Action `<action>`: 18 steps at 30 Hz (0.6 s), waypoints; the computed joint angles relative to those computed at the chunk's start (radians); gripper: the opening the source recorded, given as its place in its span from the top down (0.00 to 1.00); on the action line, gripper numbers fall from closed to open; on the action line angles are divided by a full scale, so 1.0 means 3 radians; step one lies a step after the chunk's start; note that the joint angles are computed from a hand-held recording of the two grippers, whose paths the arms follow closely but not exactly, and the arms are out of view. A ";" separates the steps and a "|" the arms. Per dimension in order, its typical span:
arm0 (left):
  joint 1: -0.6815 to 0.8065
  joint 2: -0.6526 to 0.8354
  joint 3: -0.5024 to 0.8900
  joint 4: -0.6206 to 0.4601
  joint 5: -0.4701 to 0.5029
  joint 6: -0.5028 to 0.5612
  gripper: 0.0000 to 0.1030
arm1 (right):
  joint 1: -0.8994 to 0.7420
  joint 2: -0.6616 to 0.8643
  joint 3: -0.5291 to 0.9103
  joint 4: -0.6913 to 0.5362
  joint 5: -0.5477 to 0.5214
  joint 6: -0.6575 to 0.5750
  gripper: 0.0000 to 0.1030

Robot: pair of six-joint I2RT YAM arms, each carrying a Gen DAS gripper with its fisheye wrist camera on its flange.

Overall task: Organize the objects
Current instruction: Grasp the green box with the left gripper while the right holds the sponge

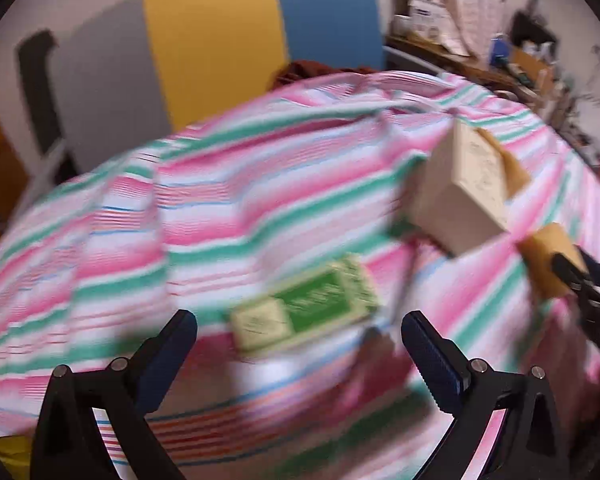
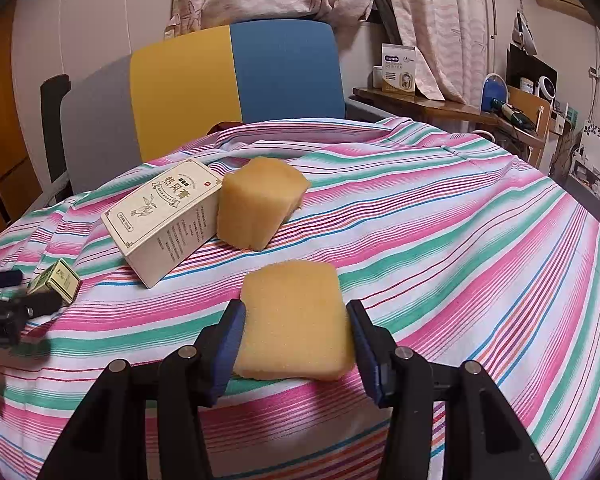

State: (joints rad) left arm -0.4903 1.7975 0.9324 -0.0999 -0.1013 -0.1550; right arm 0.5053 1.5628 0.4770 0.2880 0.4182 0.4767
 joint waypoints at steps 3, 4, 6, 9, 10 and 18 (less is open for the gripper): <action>-0.0067 -0.0230 -0.0286 0.0228 0.0494 0.0137 0.00 | -0.0011 0.0001 -0.0017 0.0036 -0.0013 0.0001 0.49; -0.0128 -0.0329 -0.0382 0.0268 0.0573 0.0188 0.00 | -0.0011 0.0001 -0.0018 0.0038 -0.0015 0.0004 0.49; -0.0231 -0.0532 -0.0576 0.0322 0.0751 0.0281 0.00 | -0.0013 -0.0006 -0.0030 0.0051 -0.0016 0.0007 0.49; -0.0437 -0.0694 -0.0704 0.0383 0.0357 0.0364 0.00 | -0.0023 -0.0011 -0.0046 0.0073 -0.0032 0.0010 0.49; -0.0510 -0.0712 -0.0729 0.0463 0.0041 0.0374 0.00 | -0.0024 -0.0017 -0.0052 0.0077 -0.0029 0.0012 0.49; -0.0293 -0.0145 -0.0271 0.0600 -0.0630 0.0326 0.09 | -0.0011 -0.0018 -0.0057 0.0079 -0.0014 0.0017 0.49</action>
State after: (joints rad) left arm -0.5783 1.7540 0.8510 0.0800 -0.2904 -0.0573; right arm 0.5020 1.5573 0.4599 0.3117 0.4140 0.4820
